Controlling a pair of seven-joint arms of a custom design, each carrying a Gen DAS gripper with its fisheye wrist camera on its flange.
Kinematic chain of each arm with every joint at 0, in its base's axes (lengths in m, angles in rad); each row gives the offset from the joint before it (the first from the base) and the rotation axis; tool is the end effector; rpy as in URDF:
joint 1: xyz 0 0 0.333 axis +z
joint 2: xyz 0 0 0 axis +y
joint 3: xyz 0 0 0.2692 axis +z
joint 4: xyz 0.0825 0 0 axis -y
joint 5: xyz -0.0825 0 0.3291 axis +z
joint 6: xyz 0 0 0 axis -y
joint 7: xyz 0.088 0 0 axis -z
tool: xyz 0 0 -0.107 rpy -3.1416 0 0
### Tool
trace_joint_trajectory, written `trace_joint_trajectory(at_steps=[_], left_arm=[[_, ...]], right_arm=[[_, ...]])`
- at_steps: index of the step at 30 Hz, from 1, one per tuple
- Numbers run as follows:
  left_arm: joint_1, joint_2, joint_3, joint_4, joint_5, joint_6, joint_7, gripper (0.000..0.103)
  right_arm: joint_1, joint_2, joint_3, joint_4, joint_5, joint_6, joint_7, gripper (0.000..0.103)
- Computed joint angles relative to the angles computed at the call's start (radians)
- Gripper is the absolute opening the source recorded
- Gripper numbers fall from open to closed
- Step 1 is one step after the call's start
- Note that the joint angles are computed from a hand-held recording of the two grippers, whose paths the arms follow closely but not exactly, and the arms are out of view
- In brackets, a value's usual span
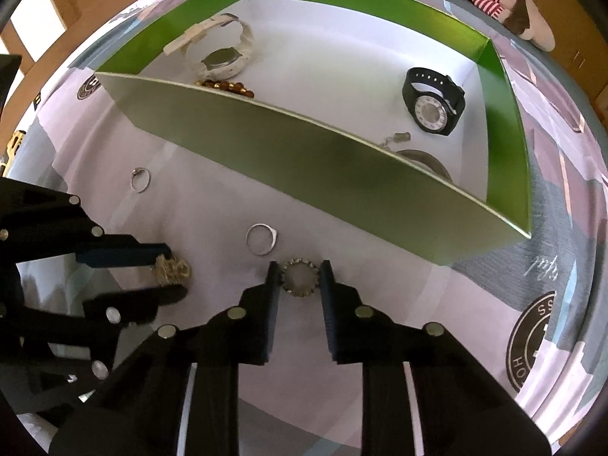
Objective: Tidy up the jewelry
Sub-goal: 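Grasp the silver flower charm with the left tool while the right tool holds the beaded ring, then carry the charm into the box with the left tool while the right tool drops the beaded ring in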
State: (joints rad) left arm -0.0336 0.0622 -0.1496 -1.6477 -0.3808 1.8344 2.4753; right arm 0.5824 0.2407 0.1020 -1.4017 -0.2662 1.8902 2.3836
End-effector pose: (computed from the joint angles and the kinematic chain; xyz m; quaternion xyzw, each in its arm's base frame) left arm 0.5236 -0.1253 0.5437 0.2713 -0.9416 0.1983 0.0225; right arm 0.4738 0.3523 0.5541 -0.6675 0.7247 -0.1229 0.1188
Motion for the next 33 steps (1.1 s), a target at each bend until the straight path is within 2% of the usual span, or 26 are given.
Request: trace_joint_trajectory(at_steps=[4, 12, 18, 20, 22, 30, 33], left_arm=[[0.005, -0.004, 0.003, -0.001, -0.009, -0.001, 0.008, 0.02], [0.022, 0.008, 0.01, 0.041, -0.038, -0.019, 0.01, 0.02], [0.02, 0.009, 0.006, 0.034, -0.01, 0.002, -0.014, 0.021], [0.019, 0.01, 0.006, 0.033, -0.004, 0.005, -0.018, 0.021], [0.02, 0.011, 0.006, 0.032, 0.004, 0.006, -0.019, 0.021], [0.014, -0.001, 0.004, 0.011, 0.011, 0.029, -0.013, 0.023], [0.01, -0.002, 0.003, 0.008, 0.015, 0.034, -0.016, 0.024]], right_arm=[[0.001, 0.007, 0.001, 0.01, 0.003, 0.001, 0.007, 0.021], [-0.014, -0.065, 0.006, -0.072, -0.009, 0.042, 0.031, 0.021], [-0.018, -0.038, 0.013, -0.038, -0.005, 0.009, 0.027, 0.021], [-0.018, -0.044, 0.013, -0.048, 0.003, 0.01, 0.02, 0.024], [-0.013, -0.032, 0.014, -0.032, -0.005, 0.0, 0.015, 0.046], [0.002, 0.004, 0.006, 0.011, -0.011, -0.03, 0.002, 0.047], [0.005, 0.004, 0.004, 0.009, -0.008, -0.022, 0.004, 0.043]])
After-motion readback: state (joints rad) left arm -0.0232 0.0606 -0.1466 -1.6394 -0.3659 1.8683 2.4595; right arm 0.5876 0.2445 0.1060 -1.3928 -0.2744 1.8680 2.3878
